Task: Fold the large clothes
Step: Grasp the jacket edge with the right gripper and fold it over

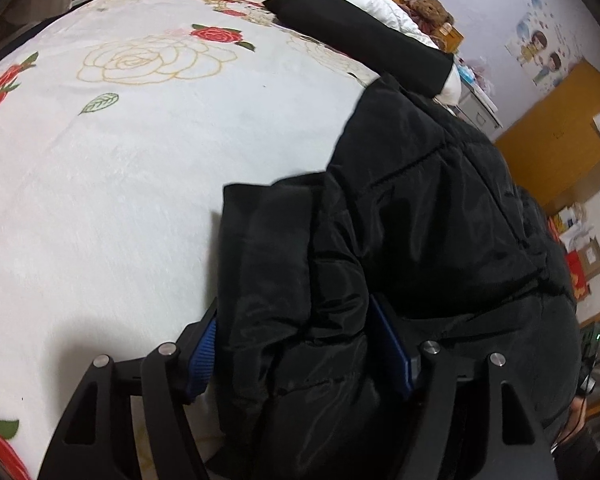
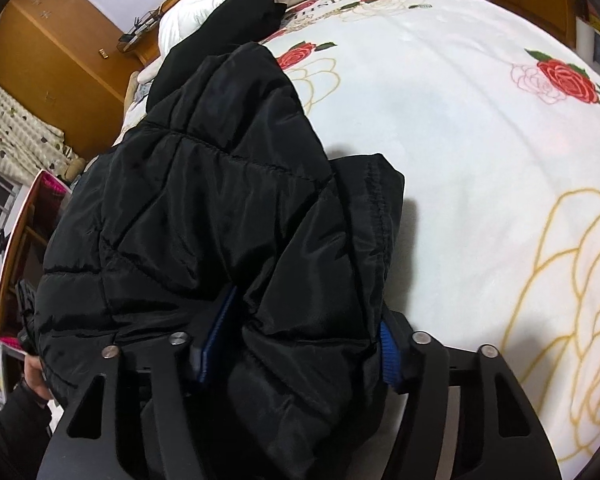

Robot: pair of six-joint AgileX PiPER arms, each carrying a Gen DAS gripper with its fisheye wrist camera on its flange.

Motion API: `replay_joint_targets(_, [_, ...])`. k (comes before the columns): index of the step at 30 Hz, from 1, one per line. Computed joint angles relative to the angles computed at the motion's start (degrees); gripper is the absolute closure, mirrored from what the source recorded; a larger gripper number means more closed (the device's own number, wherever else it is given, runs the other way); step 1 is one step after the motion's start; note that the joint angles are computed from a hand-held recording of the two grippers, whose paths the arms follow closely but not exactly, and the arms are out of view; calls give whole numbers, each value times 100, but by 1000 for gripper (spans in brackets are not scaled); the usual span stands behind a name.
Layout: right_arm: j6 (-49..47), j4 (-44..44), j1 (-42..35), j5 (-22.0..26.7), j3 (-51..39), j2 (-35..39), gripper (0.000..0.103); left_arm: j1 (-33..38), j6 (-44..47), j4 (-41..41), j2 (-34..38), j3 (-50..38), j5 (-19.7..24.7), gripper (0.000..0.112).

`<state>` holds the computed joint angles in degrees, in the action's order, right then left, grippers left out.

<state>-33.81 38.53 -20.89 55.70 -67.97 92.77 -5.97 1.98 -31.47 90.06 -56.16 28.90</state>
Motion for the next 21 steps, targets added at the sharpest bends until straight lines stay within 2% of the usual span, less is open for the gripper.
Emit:
replay_joint_targets(4, [29, 51, 4, 80, -147, 197, 43, -15, -107, 188, 194, -267, 167, 40])
replay_joint_targets(10, [152, 13, 59, 50, -148, 196, 45, -448, -1278, 1526, 265, -504, 163, 43])
replay_joint_targets(13, [366, -142, 183, -15, -128, 52, 56, -786, -2172, 2470, 239, -629, 222, 55])
replay_joint_targets(16, [786, -479, 415, -94, -174, -105, 65, -1101, -2950, 3336, 244, -822, 462, 69])
replay_joint_targets(21, [1341, -1022, 642, -16, -371, -379, 78, -1176, -3278, 3687, 90, -1048, 868, 83])
